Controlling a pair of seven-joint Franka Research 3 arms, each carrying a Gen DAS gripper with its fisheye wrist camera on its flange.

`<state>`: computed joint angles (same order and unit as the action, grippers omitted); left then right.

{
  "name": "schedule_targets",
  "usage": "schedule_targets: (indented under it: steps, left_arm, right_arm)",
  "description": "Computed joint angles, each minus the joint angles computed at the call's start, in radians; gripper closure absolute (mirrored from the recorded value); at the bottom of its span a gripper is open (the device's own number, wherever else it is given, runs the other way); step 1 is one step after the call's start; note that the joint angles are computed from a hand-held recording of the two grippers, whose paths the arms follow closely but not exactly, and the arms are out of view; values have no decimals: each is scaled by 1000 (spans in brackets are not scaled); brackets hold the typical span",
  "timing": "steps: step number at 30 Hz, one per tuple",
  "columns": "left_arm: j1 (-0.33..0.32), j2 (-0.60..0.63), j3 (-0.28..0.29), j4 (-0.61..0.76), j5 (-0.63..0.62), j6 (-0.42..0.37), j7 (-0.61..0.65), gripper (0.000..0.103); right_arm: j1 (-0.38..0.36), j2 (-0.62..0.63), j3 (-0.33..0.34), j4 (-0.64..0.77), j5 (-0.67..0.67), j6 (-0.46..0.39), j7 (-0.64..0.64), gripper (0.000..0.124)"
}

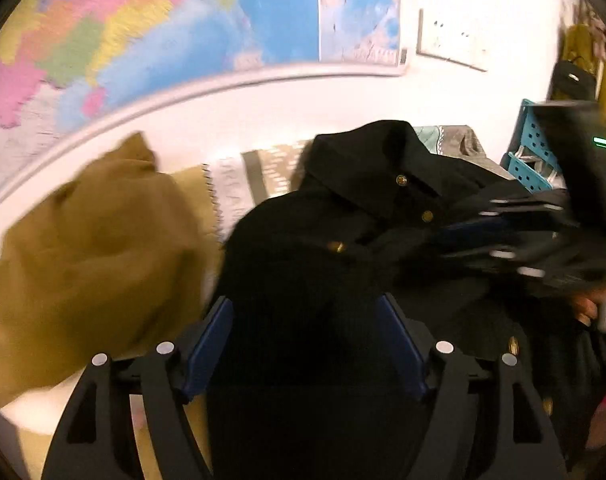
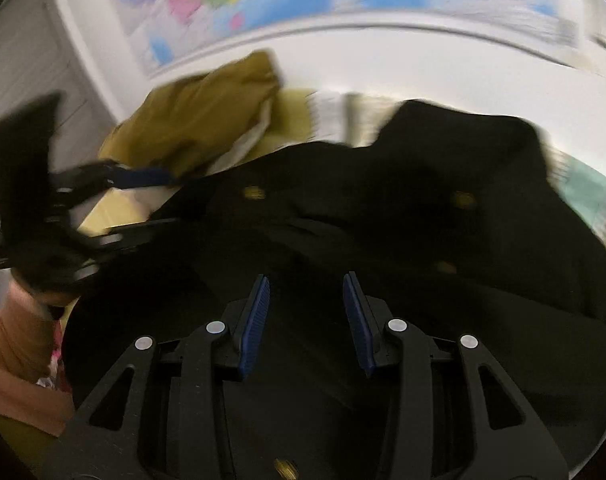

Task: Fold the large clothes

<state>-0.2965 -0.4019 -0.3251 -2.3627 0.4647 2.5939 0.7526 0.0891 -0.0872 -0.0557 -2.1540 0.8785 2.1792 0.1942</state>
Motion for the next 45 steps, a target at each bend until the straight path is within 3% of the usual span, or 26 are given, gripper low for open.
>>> schedule_targets:
  steps: [8, 11, 13, 15, 16, 21, 25, 29, 31, 33, 35, 38, 40, 42, 43, 44, 45]
  left_arm:
    - [-110, -199, 42, -205, -165, -178, 43, 24]
    - [-174, -262, 96, -295, -280, -143, 89, 24]
    - [-203, -293, 120, -341, -338, -106, 110, 29]
    - [-198, -310, 111, -355, -354, -95, 116, 69]
    - [-214, -321, 128, -364, -373, -81, 139, 98]
    - [-174, -391, 117, -336, -368, -86, 147, 100]
    - [-145, -419, 150, -267, -360, -75, 188, 100]
    - [-163, -337, 209, -151, -418, -75, 286, 100]
    - [-160, -305, 205, -116, -438, -85, 321, 100]
    - [-164, -258, 202, -86, -462, -77, 355, 99]
    - [-161, -215, 189, -70, -487, -69, 363, 99]
    - [-160, -168, 180, -48, -520, -67, 380, 99]
    - [-155, -123, 175, -19, -539, -63, 388, 99]
    - [-153, -105, 168, -6, -550, -80, 399, 97]
    - [-155, -96, 172, 0, -560, -84, 413, 96]
    - [-165, -91, 181, 6, -582, -75, 436, 93]
    - [-173, -96, 191, 3, -604, -53, 461, 82]
  right_arm:
    - [35, 89, 45, 29, -86, 84, 84, 93]
    - [31, 68, 43, 9, -96, 96, 95, 91]
    - [28, 45, 37, -6, -87, 80, 89, 85]
    - [24, 7, 26, -31, -69, 43, 69, 82]
    - [23, -7, 21, -40, -61, 26, 57, 82]
    - [17, -85, -16, -83, -29, -122, 6, 79]
    - [23, -148, -27, -123, 0, -205, -35, 78]
    - [38, -237, -51, -183, 51, -330, -121, 58]
    - [47, -275, -64, -214, 76, -393, -164, 54]
    - [57, -301, -69, -242, 94, -464, -187, 42]
    - [63, -323, -49, -272, 87, -476, -184, 41]
    - [84, -348, 2, -322, 83, -408, -154, 39]
    - [105, -342, 22, -342, 90, -355, -112, 56]
    - [120, -309, 0, -320, 85, -402, -92, 105]
    - [119, -293, -18, -301, 90, -440, -91, 116]
    - [111, -262, -46, -261, 92, -512, -76, 116]
    - [98, -236, -67, -229, 101, -575, -66, 116]
